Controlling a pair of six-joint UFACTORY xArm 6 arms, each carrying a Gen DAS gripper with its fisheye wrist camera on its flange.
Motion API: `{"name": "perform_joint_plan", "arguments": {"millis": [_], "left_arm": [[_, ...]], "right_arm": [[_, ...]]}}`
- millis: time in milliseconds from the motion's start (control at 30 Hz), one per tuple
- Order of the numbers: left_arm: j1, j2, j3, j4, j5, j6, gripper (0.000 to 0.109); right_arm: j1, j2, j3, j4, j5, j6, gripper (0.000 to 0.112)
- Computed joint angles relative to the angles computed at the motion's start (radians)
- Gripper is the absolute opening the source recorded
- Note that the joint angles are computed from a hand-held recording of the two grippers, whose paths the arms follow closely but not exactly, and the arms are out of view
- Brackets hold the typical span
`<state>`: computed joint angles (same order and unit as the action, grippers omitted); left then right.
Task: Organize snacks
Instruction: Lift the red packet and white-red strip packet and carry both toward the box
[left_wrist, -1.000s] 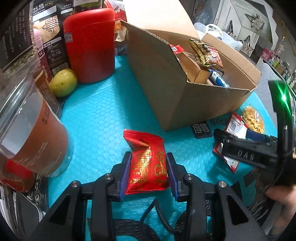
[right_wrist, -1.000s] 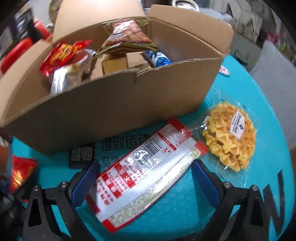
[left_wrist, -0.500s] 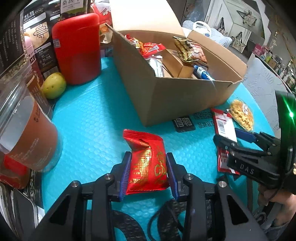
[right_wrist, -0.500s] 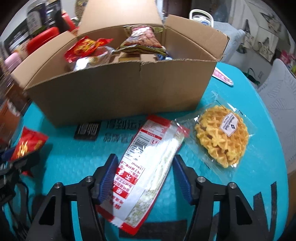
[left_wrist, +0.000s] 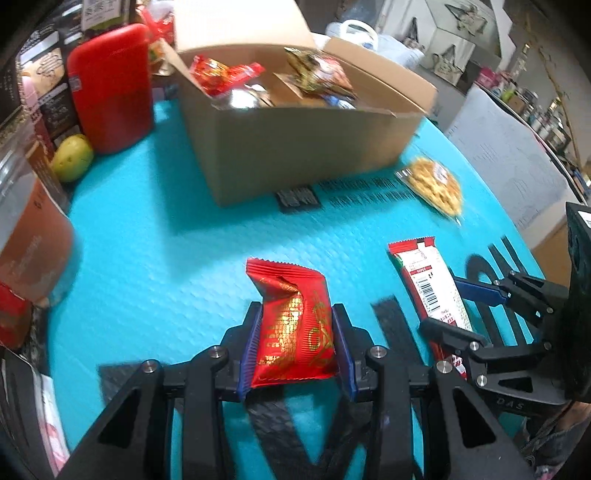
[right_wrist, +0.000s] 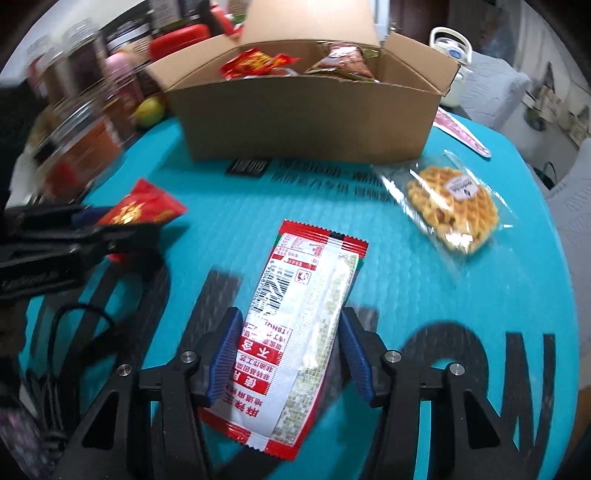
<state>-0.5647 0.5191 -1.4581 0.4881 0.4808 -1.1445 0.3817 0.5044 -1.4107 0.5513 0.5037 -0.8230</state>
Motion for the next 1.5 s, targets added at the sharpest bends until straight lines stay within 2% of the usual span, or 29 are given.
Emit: {"name": "perform_joint_plan", "arguments": {"millis": [133, 233, 333, 433, 500, 567, 600, 667, 800, 967, 1233, 1400, 1500], "left_arm": [[-0.025, 0.014, -0.003, -0.048, -0.005, 0.044, 0.036], [-0.038, 0.020, -0.018, 0.001, 0.028, 0.013, 0.037], [-0.039, 0.021, -0.019, 0.007, 0.028, 0.003, 0.037], [-0.038, 0.019, -0.015, 0.014, 0.026, -0.010, 0.036], [-0.038, 0.018, -0.015, 0.023, 0.028, -0.021, 0.036], [-0.039, 0.019, -0.016, 0.031, 0.028, -0.031, 0.036], [-0.040, 0.018, -0.014, 0.033, 0.028, -0.034, 0.037], [-0.039, 0.016, -0.010, 0.034, 0.022, -0.039, 0.037], [-0.034, 0.015, -0.006, 0.021, 0.014, -0.025, 0.037], [-0.025, 0.022, -0.018, -0.059, 0.005, 0.058, 0.037], [-0.021, 0.024, -0.021, -0.184, -0.022, 0.164, 0.037], [-0.030, 0.015, -0.033, -0.162, -0.010, 0.151, 0.037], [-0.032, 0.006, -0.036, -0.137, -0.012, 0.134, 0.036]], "right_arm": [[-0.009, -0.029, 0.052, -0.028, -0.032, 0.029, 0.056], [-0.007, -0.046, 0.086, -0.030, -0.063, 0.065, 0.065], [0.013, -0.051, 0.118, -0.103, -0.133, 0.143, 0.078], [0.013, -0.045, 0.113, -0.065, -0.133, 0.161, 0.080], [0.020, -0.048, 0.129, -0.076, -0.166, 0.178, 0.080], [0.024, -0.053, 0.141, -0.062, -0.184, 0.172, 0.076], [0.026, -0.061, 0.150, -0.041, -0.193, 0.144, 0.064], [0.025, -0.067, 0.158, -0.035, -0.202, 0.132, 0.050], [0.020, -0.061, 0.137, -0.012, -0.176, 0.094, 0.046], [0.004, -0.047, 0.094, 0.007, -0.104, 0.089, 0.045], [-0.022, -0.032, 0.028, 0.147, 0.029, 0.010, 0.045], [-0.026, -0.040, 0.015, 0.220, 0.060, -0.056, 0.045], [-0.038, -0.046, -0.003, 0.295, 0.120, -0.112, 0.045]]}}
